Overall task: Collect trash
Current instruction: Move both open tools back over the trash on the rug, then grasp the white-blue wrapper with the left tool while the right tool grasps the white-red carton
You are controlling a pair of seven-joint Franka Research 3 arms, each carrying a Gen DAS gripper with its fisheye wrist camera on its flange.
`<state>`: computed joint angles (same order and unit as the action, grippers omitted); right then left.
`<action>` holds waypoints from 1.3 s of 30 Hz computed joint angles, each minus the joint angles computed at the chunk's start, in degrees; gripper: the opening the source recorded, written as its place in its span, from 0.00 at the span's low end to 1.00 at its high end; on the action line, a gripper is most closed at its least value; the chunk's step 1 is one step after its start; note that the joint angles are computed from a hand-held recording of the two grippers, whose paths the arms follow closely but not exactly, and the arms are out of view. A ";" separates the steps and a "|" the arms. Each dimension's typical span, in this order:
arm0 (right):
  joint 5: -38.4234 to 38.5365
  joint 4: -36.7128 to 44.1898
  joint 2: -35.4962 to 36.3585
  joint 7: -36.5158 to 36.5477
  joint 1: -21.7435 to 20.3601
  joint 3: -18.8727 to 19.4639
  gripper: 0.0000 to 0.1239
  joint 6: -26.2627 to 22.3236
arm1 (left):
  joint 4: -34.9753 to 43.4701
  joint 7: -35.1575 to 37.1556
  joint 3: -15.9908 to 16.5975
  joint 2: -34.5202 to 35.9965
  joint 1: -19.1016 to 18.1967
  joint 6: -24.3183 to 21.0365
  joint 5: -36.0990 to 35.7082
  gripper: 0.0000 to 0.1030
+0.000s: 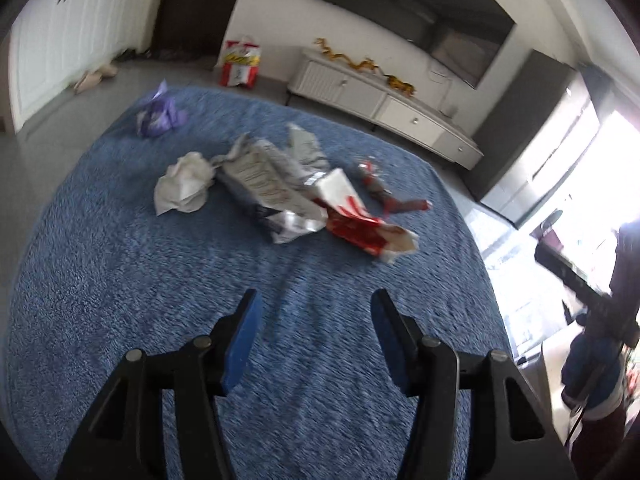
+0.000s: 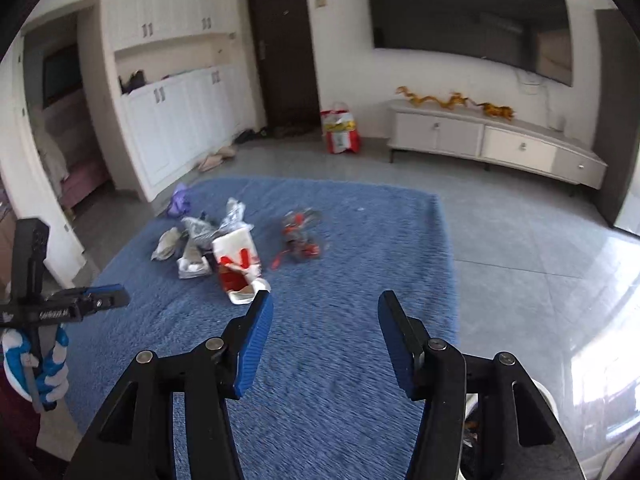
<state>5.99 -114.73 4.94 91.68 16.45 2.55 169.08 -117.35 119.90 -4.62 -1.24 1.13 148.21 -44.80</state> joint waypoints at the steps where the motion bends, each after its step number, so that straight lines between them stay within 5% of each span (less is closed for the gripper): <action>1: 1.31 0.90 0.87 -1.53 -0.17 0.51 0.44 -0.49 | 0.88 -0.95 0.13 0.93 0.16 -0.28 0.34 0.53; 11: 11.54 14.44 13.13 -16.89 -0.63 4.31 0.44 -7.14 | 15.01 -10.63 -3.10 13.72 4.91 -5.55 2.12 0.53; 20: 14.99 29.81 24.72 -22.37 -0.39 5.26 0.45 -14.36 | 26.70 -21.44 -6.10 24.03 7.25 -9.71 10.81 0.51; 30: 14.39 39.99 32.44 -24.88 0.87 5.14 0.42 -20.26 | 29.48 -22.53 -9.24 26.31 8.59 -9.11 14.72 0.44; 34: 14.84 41.38 33.78 -25.75 0.75 5.43 0.30 -21.40 | 28.56 -20.76 -10.47 26.20 9.22 -8.59 12.71 0.38; 39: 16.26 42.57 34.71 -26.97 0.18 6.11 0.27 -22.09 | 31.53 -20.85 -11.23 28.73 9.68 -9.50 10.63 0.35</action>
